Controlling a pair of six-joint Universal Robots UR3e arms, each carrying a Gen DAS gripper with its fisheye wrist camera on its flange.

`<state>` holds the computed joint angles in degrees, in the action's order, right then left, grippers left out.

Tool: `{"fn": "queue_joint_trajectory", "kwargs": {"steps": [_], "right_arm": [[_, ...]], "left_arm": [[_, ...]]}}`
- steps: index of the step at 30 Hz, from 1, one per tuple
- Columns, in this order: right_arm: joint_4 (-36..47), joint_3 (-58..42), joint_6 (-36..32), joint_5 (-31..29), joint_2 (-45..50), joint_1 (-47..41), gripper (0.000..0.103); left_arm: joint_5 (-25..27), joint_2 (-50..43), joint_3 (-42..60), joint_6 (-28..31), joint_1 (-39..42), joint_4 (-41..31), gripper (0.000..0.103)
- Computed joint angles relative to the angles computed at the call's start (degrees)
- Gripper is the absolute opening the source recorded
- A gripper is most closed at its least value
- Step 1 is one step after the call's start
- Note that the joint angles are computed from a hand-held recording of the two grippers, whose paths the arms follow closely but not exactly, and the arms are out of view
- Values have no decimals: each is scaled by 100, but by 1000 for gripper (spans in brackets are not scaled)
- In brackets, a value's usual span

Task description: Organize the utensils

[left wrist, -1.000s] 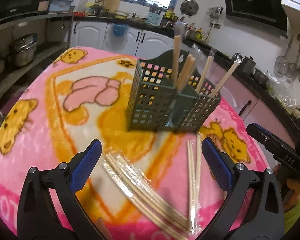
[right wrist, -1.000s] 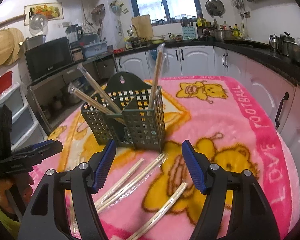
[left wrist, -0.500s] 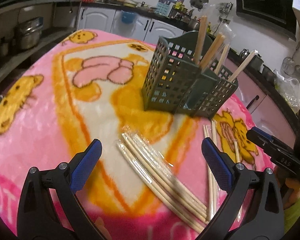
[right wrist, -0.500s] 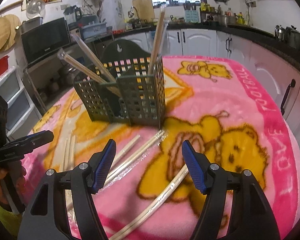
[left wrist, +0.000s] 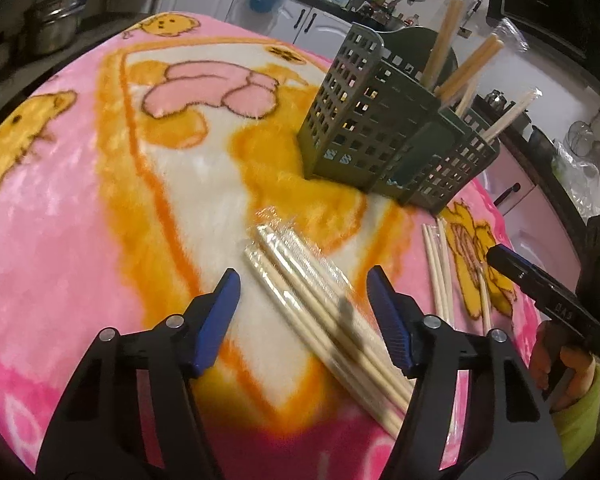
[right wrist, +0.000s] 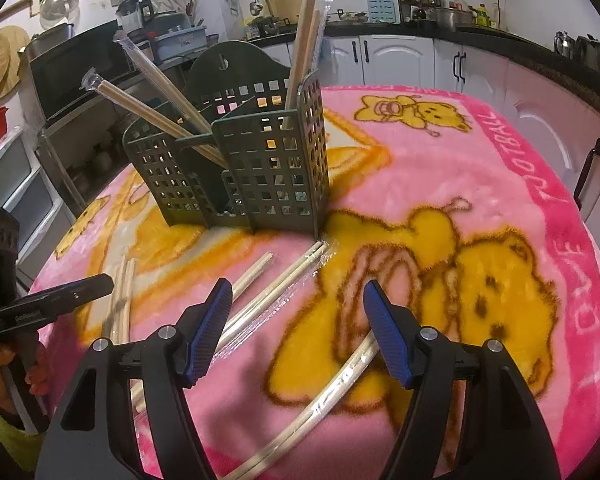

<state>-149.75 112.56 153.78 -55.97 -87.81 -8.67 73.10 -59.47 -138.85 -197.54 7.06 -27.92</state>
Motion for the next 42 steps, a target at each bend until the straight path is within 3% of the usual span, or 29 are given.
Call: {"fn": "queue_joint_trajectory", "kwargs": {"steps": [6,10,17,20,21,23,24,30,37,42], "right_arm": [[135,-467,109,-172,348,139,64],[249,-800,223,-299,638,225,62],[715,-1515,403,-495,1186,294,60],[972,-1915,470,-645,1462,365,59],[1043,-2014,469,-672,1536,389,59],[1142,-2249,510,-763,1715,470,58],[1198,-2353,518,-768,1791,500,57],[1297,-2767,605,-847,2157,681,42],[1243,-2704,396,-697,2150,712,11],[1112,-2240,370,-297,1751,508,4]], "left_arm": [[-199,-532,414,134,255,-50,56],[-197,-942,738,323,379,-109,50],[-520,-1199,1077,897,714,-598,25],[-696,-1133,1144,1229,862,-887,22],[-971,-1059,1125,1377,1018,-1080,21],[-1132,-1033,1169,1534,1078,-1288,11],[-1105,-1078,1202,1543,1025,-1268,11],[-1243,-1034,1325,1660,1071,-1344,5],[-1204,-805,1511,1579,1098,-1355,2],[-1189,-674,1665,1433,1030,-1297,1]]}}
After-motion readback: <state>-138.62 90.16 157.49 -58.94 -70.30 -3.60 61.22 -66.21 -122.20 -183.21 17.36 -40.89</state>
